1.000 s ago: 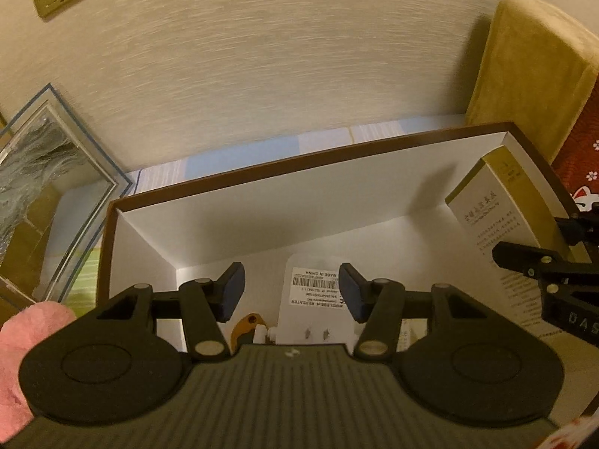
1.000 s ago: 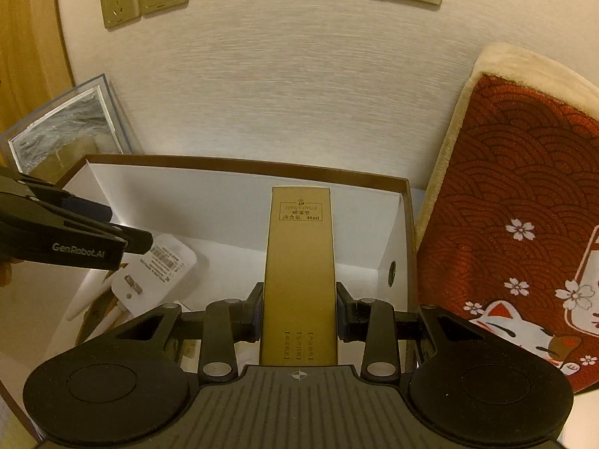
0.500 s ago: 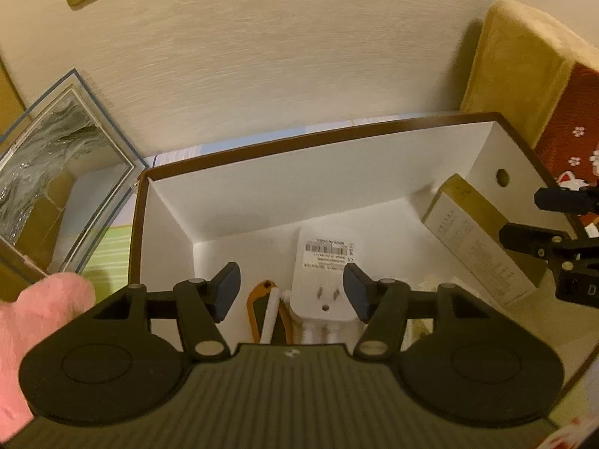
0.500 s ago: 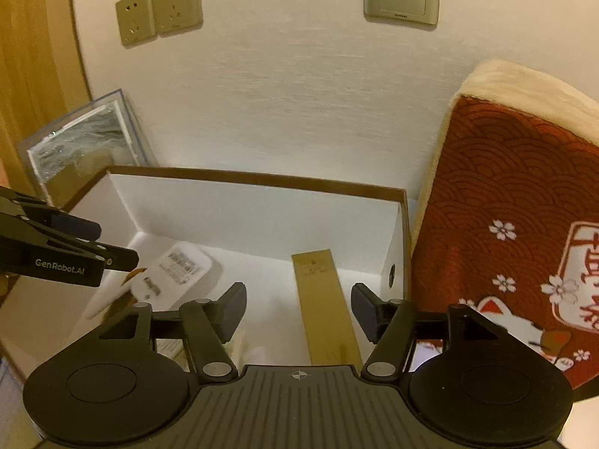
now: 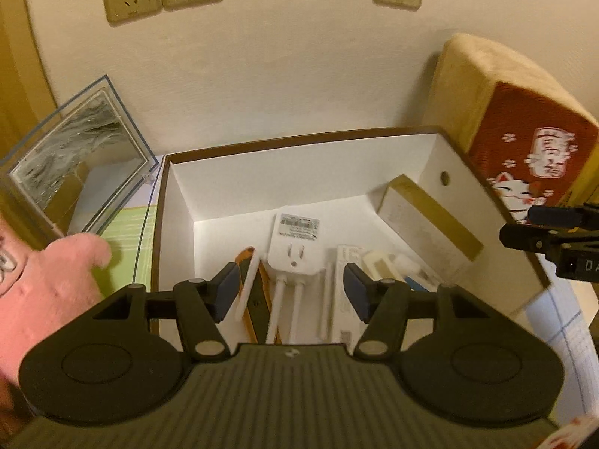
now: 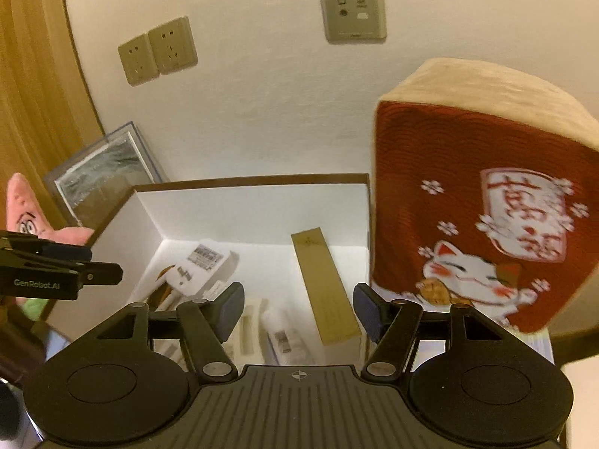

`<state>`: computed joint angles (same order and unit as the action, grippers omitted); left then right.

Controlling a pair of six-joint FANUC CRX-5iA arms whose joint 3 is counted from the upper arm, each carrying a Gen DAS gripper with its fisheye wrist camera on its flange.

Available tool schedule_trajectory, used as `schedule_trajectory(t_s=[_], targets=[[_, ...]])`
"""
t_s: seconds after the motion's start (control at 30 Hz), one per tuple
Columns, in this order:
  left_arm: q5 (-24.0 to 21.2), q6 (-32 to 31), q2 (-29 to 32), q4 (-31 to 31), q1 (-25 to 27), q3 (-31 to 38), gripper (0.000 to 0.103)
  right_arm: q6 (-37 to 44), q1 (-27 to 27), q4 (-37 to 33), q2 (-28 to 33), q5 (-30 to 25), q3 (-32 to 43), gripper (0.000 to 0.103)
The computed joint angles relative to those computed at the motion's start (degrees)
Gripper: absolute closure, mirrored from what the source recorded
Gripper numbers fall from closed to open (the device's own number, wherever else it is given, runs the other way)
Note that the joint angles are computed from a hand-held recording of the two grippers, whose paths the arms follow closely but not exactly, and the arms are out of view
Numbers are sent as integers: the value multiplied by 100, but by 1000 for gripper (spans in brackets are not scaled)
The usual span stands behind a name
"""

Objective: Organize rigid objects
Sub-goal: 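Withdraw both grippers from the brown box back over the table items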

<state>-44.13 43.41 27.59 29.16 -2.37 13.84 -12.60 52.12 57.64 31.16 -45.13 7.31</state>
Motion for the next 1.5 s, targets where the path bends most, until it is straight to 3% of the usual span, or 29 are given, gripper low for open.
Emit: schedule_trajectory(t_s=[0.43,1.0,1.5], targets=[[270,-887,-1509,1080,395,-2050,44,-1071,776,27,-760,-258,-929,41],[178,-1215,-2847,1139,860,-3631,41,-1194,1658,-541,-803,-945,-897,41],[-126,-1092,-3440,765,1044,-4251,41,-1245,2118,-1078,-767,-1010,-878,41]])
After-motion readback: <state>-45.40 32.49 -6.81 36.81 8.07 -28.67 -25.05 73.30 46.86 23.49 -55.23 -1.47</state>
